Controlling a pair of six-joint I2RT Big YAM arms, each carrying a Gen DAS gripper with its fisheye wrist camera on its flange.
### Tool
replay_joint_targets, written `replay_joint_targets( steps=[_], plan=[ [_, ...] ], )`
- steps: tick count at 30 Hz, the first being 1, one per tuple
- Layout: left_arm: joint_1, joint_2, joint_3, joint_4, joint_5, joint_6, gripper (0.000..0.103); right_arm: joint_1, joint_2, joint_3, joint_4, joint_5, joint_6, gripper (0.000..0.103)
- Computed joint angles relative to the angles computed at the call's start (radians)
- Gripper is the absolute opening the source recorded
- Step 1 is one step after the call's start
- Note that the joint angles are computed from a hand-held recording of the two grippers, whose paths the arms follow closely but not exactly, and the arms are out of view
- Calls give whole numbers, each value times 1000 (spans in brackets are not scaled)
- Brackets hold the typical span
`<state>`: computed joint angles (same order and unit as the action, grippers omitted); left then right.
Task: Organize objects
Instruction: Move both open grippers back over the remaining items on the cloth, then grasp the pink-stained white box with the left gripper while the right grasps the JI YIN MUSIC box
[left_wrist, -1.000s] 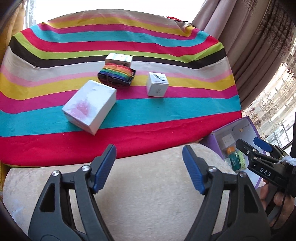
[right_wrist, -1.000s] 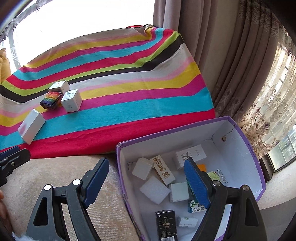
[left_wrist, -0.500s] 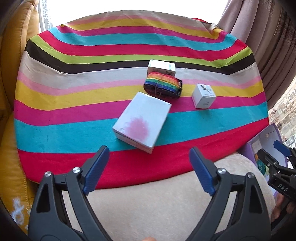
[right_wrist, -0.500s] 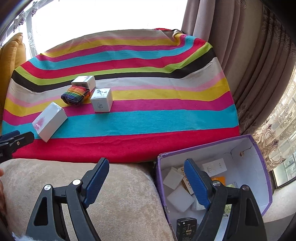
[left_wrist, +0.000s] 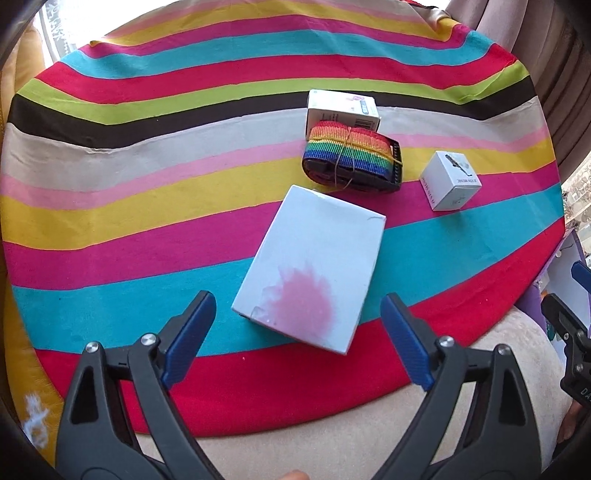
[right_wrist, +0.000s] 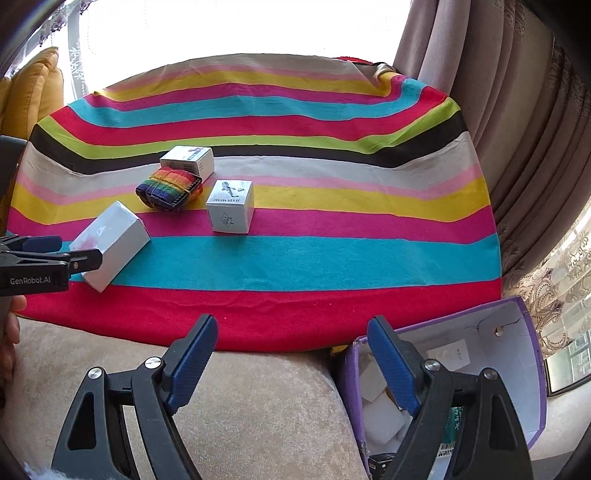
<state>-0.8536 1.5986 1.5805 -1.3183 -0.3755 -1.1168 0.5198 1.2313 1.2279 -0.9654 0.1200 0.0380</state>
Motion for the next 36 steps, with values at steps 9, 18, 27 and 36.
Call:
replay_joint_targets(
  steps=[9,18,27,36],
  plan=[
    [22,0,-29,45,31,20,77,21,113,91,13,-19,2,84],
    [-16,-7,-31,34,-75,-19,74,49,210,180,33,-12,-10,84],
    [-71,-60,-72,58,-176,-112,70,61,321,270,35,-8,23,84],
    [-90,-77,-85,67,-198,-152,70,52,394,315,17,0,35,42]
  ],
)
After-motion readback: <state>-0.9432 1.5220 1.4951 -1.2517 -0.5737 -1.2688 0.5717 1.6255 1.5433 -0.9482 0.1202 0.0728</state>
